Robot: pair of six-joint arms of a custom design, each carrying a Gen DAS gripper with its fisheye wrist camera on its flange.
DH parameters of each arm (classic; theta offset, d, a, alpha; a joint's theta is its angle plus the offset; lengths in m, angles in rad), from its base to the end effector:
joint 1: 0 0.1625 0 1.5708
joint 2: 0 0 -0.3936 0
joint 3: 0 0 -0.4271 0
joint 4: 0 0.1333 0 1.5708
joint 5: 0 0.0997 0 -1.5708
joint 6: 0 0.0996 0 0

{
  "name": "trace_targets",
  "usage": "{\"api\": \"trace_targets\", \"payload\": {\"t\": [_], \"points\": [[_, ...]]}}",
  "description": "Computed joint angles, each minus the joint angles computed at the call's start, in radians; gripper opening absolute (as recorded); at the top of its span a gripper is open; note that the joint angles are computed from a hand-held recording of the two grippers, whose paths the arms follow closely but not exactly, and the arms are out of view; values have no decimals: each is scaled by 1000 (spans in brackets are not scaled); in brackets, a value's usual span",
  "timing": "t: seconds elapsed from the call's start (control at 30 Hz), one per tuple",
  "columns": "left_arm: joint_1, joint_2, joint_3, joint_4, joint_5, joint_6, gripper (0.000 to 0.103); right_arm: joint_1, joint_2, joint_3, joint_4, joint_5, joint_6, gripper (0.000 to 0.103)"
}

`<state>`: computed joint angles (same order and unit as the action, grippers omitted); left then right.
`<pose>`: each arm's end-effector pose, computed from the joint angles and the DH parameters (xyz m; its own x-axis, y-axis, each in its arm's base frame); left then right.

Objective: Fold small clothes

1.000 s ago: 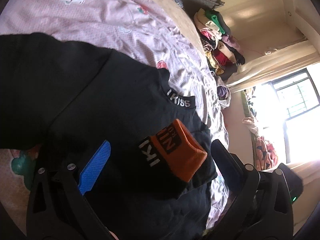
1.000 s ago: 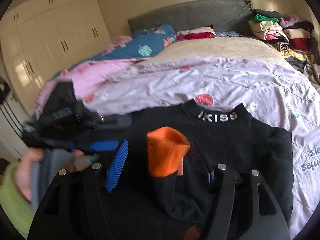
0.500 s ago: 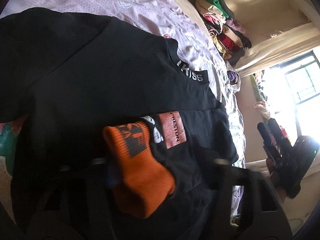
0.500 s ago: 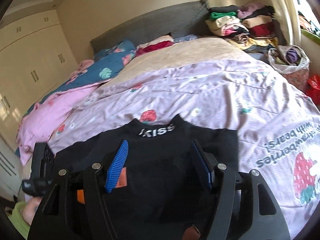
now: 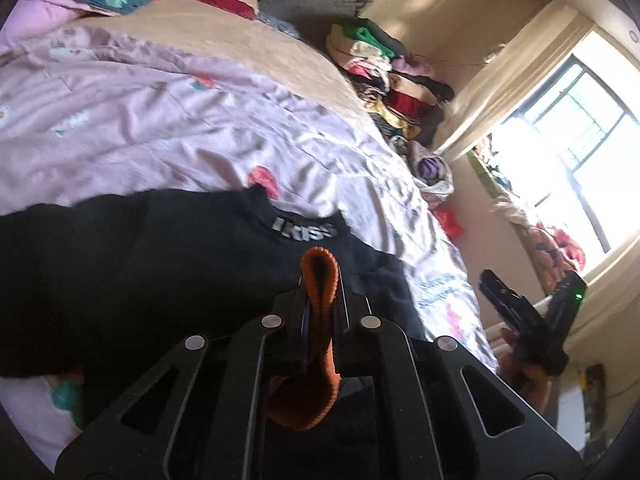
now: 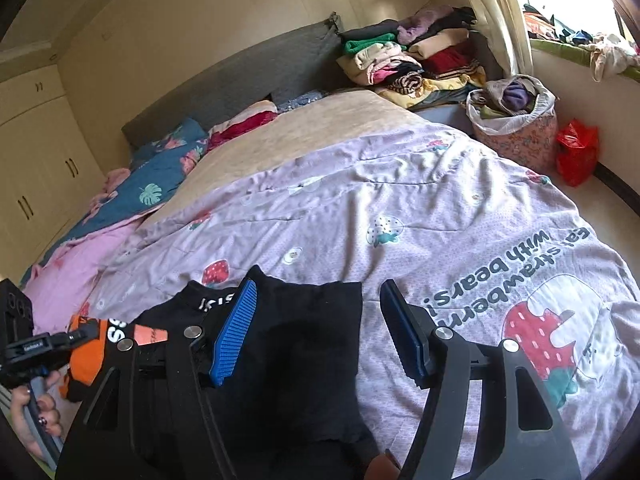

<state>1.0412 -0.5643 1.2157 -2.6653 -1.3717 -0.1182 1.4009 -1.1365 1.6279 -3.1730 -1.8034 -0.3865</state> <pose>-0.2742 -0.7713 0.0686 -0.9364 0.3271 -0.1269 0.3484 0.8240 -0.4468 -0.0051 -0.6822 0.3643 -0.8843 0.1760 0.4326 -0.2788 0.5440 -0.7914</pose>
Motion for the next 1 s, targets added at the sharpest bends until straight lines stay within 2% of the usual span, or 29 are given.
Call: {"api": "trace_targets", "payload": {"t": [0.07, 0.17, 0.27, 0.43, 0.53, 0.6, 0.63, 0.73, 0.93, 1.0], "points": [[13, 2, -3, 2, 9, -13, 1, 8, 13, -9, 6, -21, -25, 63], [27, 14, -8, 9, 72, -14, 1, 21, 34, -26, 28, -60, -59, 63], [44, 26, -29, 71, 89, -45, 1, 30, 56, -42, 52, -99, -82, 63], [49, 25, -22, 73, 125, -43, 2, 41, 82, -56, 86, -115, -111, 63], [34, 13, -2, 58, 193, -30, 8, 52, 102, -64, 105, -119, -127, 63], [22, -2, 22, 29, 226, -14, 22, 58, 113, -70, 126, -117, -137, 63], [15, -7, 35, 13, 243, -4, 24, 62, 121, -72, 134, -119, -142, 63], [0, -16, 55, 10, 261, 24, 34, 71, 139, -77, 156, -130, -153, 70], [-2, 11, 40, 104, 278, 7, 44, 80, 153, -68, 176, -166, -153, 80], [-2, 25, 38, 137, 319, 7, 50, 78, 152, -63, 187, -179, -138, 81]]}}
